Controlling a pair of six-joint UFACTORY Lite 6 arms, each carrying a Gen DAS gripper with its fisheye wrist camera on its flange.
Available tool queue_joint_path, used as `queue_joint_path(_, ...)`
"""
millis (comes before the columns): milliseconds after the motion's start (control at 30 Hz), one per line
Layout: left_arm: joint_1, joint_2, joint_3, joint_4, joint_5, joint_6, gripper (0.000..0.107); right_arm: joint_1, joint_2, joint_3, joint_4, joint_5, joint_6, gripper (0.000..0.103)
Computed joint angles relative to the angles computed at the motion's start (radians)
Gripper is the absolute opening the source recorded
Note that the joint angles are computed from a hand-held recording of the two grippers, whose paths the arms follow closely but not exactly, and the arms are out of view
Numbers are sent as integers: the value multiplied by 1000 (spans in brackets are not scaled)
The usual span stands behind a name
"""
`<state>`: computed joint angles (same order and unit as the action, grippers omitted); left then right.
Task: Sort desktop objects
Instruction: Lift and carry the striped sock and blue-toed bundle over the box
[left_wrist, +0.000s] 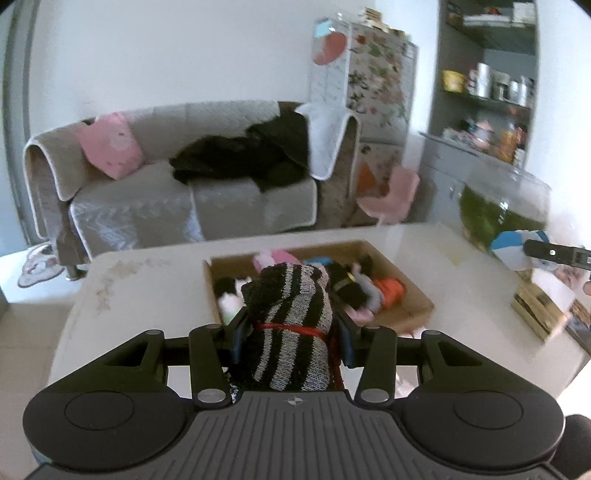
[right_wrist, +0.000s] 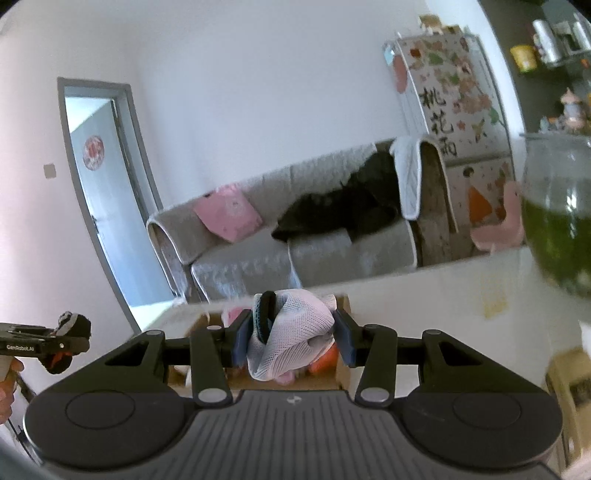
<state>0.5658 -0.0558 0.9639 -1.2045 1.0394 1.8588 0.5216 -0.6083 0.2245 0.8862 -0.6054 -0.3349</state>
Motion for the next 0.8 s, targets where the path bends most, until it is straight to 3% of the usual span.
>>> queue_joint_path(233,-203,123,146,-109,-180,-99,53,-234,261,156,-568,-36,433,43)
queue_joint_path(333,-295,176,190,-175,-266,-78,53,-292,422,259,-711,-99,536,43)
queue_joint_path(500,-434,334,309,-268,-399,-66,53,-366,635,381,-873,-183,672,43)
queue_joint_path(633,-508,503,432,-331,-487,-39,53,-375,769,478,-888,-186,681,43)
queue_joint_path(800,-519,760,670,-222,-487,-221,52,-370,931,590,-869,-156,680,43)
